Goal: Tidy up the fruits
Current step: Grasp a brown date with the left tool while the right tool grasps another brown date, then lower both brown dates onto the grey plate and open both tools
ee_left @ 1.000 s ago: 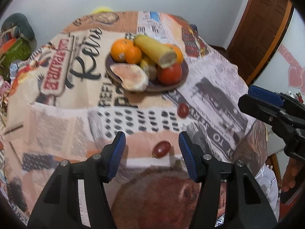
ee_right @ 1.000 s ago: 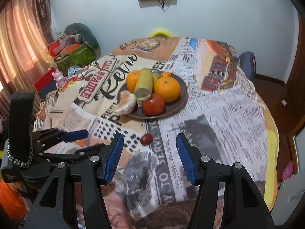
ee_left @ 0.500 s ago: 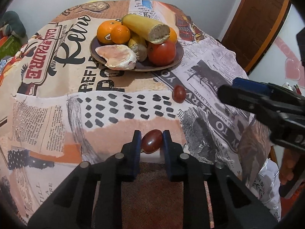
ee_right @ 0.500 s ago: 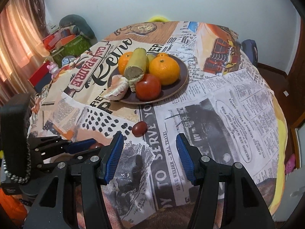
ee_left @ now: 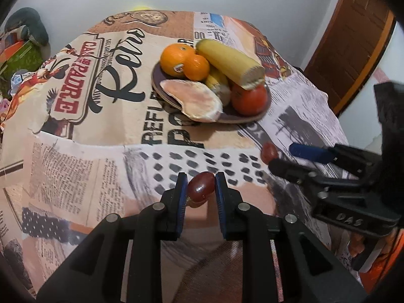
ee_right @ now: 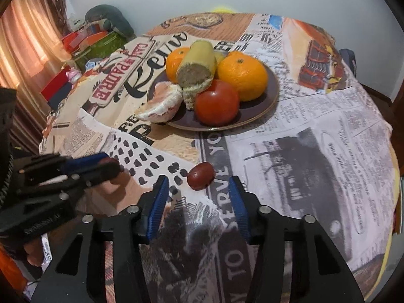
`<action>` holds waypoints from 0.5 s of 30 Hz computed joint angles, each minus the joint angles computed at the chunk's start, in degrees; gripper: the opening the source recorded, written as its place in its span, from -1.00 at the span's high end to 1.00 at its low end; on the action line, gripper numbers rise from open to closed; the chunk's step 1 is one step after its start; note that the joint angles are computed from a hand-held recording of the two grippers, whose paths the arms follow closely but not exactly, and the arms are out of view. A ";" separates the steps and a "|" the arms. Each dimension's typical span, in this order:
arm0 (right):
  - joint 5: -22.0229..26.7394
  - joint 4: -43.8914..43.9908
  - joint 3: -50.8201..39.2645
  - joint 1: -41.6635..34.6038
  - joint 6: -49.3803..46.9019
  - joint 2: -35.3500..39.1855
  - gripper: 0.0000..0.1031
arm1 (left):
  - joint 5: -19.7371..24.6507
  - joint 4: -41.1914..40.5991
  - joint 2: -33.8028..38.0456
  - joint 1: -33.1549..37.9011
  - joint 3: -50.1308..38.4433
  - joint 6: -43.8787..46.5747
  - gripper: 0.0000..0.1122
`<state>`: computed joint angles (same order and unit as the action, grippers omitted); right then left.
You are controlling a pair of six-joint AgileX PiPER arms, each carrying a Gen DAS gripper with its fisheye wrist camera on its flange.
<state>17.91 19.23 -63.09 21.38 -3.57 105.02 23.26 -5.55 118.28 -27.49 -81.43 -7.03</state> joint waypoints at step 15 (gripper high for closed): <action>-0.67 4.31 -0.54 -1.25 -4.75 0.79 0.61 | 0.22 0.54 1.58 0.71 -2.50 0.05 0.62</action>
